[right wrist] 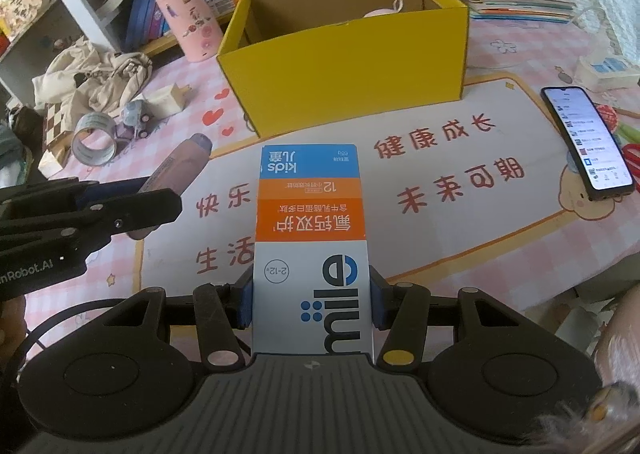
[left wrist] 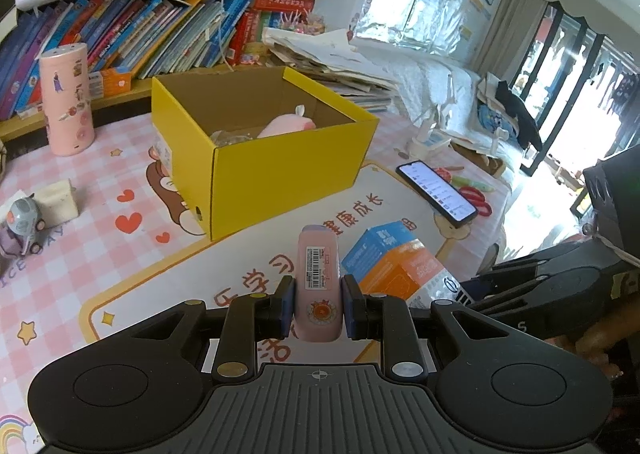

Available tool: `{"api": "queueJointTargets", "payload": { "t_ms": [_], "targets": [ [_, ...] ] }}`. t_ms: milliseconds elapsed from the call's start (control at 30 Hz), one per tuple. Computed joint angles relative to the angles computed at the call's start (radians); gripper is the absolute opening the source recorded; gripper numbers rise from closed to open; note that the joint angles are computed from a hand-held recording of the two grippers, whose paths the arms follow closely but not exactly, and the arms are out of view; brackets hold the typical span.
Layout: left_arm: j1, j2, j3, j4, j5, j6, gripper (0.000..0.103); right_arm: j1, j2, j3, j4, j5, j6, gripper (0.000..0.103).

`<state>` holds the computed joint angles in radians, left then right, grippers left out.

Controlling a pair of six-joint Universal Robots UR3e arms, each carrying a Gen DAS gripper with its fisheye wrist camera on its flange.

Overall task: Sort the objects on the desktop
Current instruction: 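Lift the usmile box and pink tube and carry both toward the yellow box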

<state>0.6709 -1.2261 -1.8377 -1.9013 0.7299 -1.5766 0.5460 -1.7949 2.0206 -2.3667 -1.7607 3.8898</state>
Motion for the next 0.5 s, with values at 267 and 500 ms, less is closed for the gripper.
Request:
{"api": "queueJointTargets", "payload": {
  "t_ms": [267,500],
  "targets": [
    [-0.046,-0.002,-0.015,0.059,-0.005,-0.053,0.023,-0.028,-0.043,0.034,0.001,0.013,-0.02,0.05],
    [-0.119,-0.008,-0.036,0.152,-0.006,-0.135,0.023,-0.094,-0.111,0.084,0.011,0.045,-0.061,0.05]
  ]
}}
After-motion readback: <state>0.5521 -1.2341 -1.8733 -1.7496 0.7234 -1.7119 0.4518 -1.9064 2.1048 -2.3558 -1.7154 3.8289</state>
